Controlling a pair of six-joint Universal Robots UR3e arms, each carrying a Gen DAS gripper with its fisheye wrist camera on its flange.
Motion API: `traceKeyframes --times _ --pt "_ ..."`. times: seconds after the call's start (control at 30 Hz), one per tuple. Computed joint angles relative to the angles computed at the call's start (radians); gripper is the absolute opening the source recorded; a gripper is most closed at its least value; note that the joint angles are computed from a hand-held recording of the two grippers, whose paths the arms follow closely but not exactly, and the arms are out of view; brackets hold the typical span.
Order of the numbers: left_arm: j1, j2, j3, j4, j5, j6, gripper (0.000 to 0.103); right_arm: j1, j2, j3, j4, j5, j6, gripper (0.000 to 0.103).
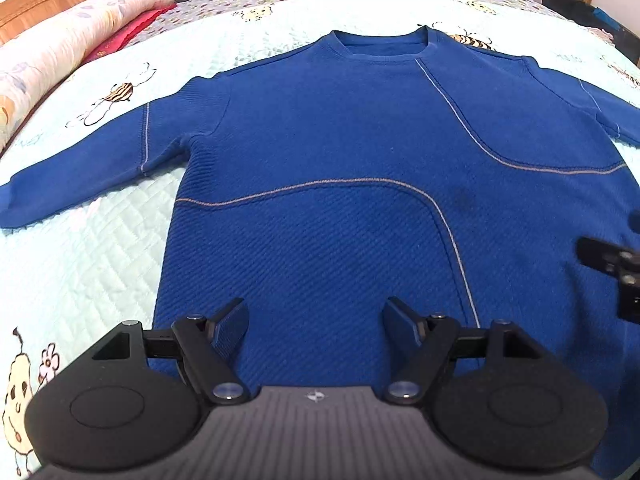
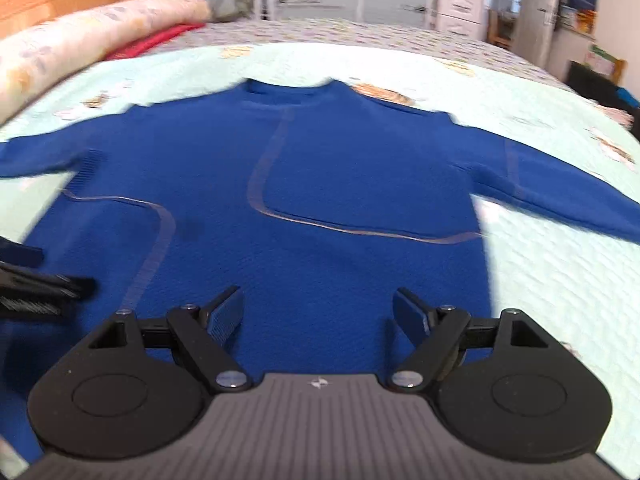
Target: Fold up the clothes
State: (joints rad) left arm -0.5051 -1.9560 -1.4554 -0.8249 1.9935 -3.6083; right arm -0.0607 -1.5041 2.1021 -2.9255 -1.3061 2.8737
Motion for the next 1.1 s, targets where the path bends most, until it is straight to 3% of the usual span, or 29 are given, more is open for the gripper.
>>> traceKeyframes --times 0.2,0.4,0.5,0.57,0.7,0.77,0.83,0.9,1.03,1.1 --pt "-0.010 0.081 -0.118 0.033 0.000 -0.017 0.079 0.075 0.068 -0.047 0.028 -0.022 -0.078 0.081" --pt "-0.023 0.247 -0.374 0.163 -0.008 -0.042 0.081 -0.162 -0.145 0.133 0.128 0.134 -0.221 0.082" --pt "-0.036 0.317 -0.442 0.174 -0.005 -0.072 0.080 -0.239 -0.245 0.161 0.224 0.146 -0.229 0.082" --pt "-0.055 0.328 -0.429 0.173 0.017 -0.078 0.072 -0.217 -0.259 0.152 0.211 0.123 -0.179 0.082" --pt "-0.071 0.215 -0.273 0.218 0.070 0.033 0.073 -0.096 -0.116 0.065 0.076 0.123 -0.069 0.082" --pt "-0.036 0.143 -0.201 0.203 0.033 0.057 0.073 -0.016 -0.013 -0.007 0.023 0.083 -0.020 0.082" --pt "-0.001 0.082 -0.139 0.157 -0.004 0.062 0.073 -0.010 0.020 -0.017 0.026 0.075 -0.050 0.082" --pt "0.017 0.110 -0.220 0.194 -0.024 0.053 0.075 -0.004 0.054 -0.029 0.030 0.066 -0.078 0.082" --pt "0.048 0.325 -0.519 0.343 -0.071 0.055 0.077 -0.231 -0.110 0.185 0.032 0.229 -0.245 0.082" --pt "0.080 0.462 -0.645 0.366 -0.110 0.048 0.076 -0.420 -0.252 0.274 0.162 0.359 -0.334 0.082"
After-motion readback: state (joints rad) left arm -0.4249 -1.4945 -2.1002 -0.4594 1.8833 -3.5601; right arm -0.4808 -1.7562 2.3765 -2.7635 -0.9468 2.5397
